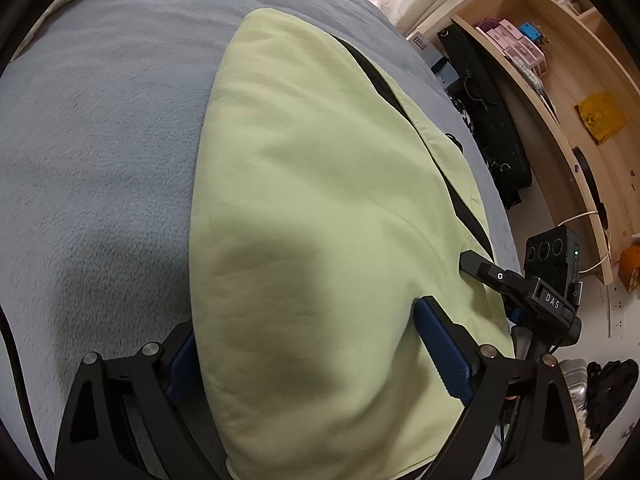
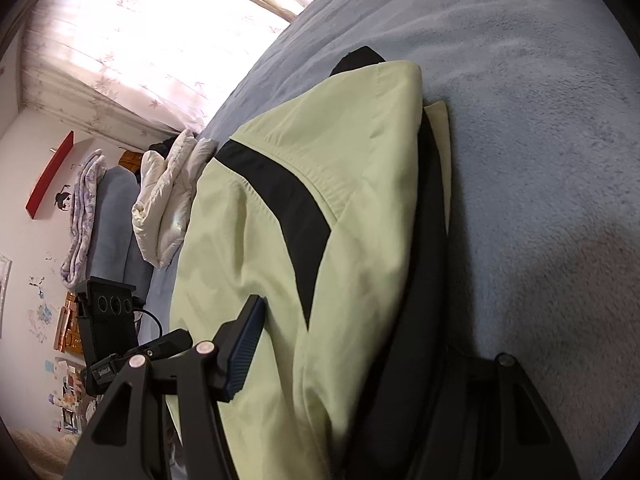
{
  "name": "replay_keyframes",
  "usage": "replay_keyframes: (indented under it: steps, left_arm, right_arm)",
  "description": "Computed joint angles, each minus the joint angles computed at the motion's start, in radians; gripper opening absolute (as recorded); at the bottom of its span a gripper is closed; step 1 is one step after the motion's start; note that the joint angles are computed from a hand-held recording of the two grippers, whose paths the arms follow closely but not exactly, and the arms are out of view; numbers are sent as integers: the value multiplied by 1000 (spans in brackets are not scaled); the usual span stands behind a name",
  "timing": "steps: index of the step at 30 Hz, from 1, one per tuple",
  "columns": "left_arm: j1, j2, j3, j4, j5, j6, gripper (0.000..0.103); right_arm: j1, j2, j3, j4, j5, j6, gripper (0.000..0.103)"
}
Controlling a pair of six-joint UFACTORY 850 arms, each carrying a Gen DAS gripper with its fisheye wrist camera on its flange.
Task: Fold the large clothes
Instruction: 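Grasp the folded green bundle with both grippers from its sides, then carry the bundle onto the white clothes stack and open both grippers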
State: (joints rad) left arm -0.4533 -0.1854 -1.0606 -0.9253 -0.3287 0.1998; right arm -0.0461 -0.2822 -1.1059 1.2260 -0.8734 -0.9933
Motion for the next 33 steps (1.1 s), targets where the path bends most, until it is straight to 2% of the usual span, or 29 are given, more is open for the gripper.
replay_keyframes:
  steps: [5,9,15,17,18,20,22,25,28,33]
  left_arm:
    - [-6,-16,-23,71,1,-60,94]
    - [-15,-21,-37,176,8,-159,93]
    - [-47,-24,-69,496,6,-472,72]
    - [-55,-18,-73,580,11,-561,61]
    - [-63,-13,-75,648,15,-627,57]
    - [-75,3,-69,773,36,-750,42]
    - [-86,25,-63,893,55,-862,36]
    - [-101,48,-69,1060,47,-1015,31]
    - [-129,82,-72,1250,6,-1177,29]
    - [-133,207,-19,1308,-56,-1213,29]
  right_arm:
    - [0,7,11,9,22,-17,50]
    - [1,13,24,35,36,-30,38]
    - [2,14,27,45,30,-37,23]
    - [3,21,32,48,30,-42,19]
    - [7,30,35,45,38,-46,16]
    - [23,55,42,27,75,-54,13]
    - [43,89,51,9,114,-64,11]
    - [67,137,62,14,138,-75,10]
    - [115,193,72,-47,199,-36,10]
    - [180,276,86,-107,214,52,10]
